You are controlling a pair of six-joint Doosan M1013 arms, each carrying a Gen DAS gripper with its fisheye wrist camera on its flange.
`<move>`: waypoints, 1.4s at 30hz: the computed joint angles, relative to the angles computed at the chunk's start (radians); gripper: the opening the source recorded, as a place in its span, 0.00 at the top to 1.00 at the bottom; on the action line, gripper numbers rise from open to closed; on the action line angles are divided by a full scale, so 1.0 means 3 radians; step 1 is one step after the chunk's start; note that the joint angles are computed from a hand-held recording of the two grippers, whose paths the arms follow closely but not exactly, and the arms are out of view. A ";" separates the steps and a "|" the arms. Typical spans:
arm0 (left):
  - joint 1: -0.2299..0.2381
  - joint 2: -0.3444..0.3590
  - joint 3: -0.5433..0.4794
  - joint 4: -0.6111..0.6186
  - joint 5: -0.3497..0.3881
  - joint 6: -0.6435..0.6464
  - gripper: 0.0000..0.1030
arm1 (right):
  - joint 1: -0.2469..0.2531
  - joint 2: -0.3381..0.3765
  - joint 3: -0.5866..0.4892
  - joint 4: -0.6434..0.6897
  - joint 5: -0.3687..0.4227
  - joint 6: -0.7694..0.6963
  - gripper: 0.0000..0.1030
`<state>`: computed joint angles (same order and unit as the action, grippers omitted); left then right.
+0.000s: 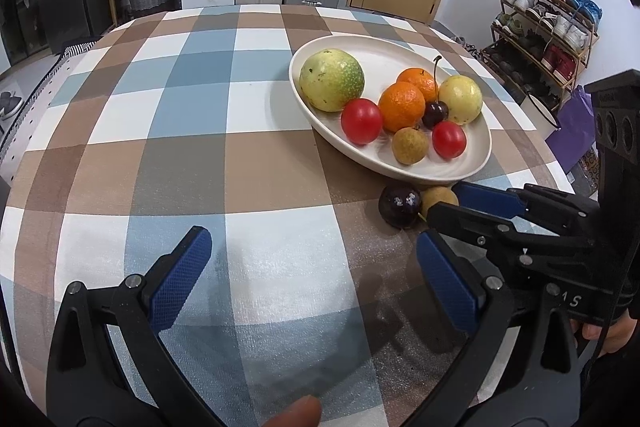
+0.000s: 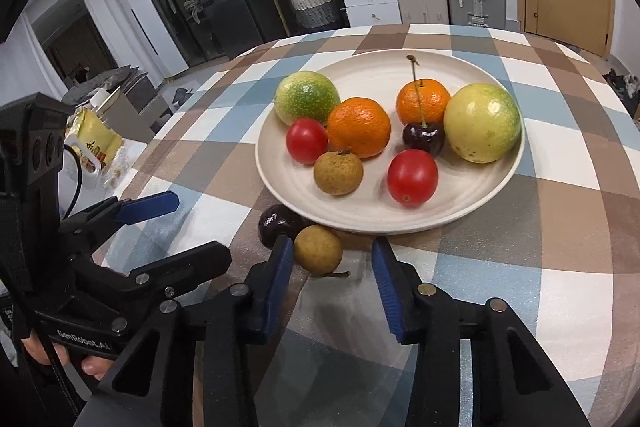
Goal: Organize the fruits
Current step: 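Grasp the small brown pear with the right tool, then grasp the dark cherry with the left tool while the right tool lifts the pear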
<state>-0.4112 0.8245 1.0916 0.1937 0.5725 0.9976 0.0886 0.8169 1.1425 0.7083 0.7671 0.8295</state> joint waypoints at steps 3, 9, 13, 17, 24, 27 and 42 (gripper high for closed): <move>0.0003 0.0007 -0.0013 -0.0025 0.0017 0.0013 0.01 | 0.0001 -0.0020 0.0034 0.0033 -0.0018 -0.0059 0.72; 0.0007 0.0021 -0.0036 -0.0106 0.0027 0.0056 0.01 | -0.0027 -0.0057 0.0099 0.0095 -0.0025 -0.0119 0.73; 0.0002 0.0042 -0.0071 -0.0130 0.0030 0.0080 0.01 | -0.0050 -0.0092 0.0155 0.0135 -0.0077 -0.0156 0.74; 0.0008 0.0096 -0.0168 -0.0311 0.0077 0.0219 0.01 | -0.0063 -0.0142 0.0219 0.0122 -0.0187 -0.0181 0.75; 0.0014 0.0197 -0.0339 -0.0539 0.0138 0.0380 0.01 | -0.0092 -0.0166 0.0247 0.0080 -0.0222 -0.0192 0.82; 0.0012 0.0218 -0.0373 -0.0531 0.0148 0.0387 0.01 | -0.0102 -0.0149 0.0238 0.0057 -0.0201 -0.0187 0.82; -0.0017 0.0268 -0.0452 -0.0437 0.0135 0.0656 0.33 | -0.0035 -0.0070 0.0122 -0.0215 -0.0209 -0.0181 0.70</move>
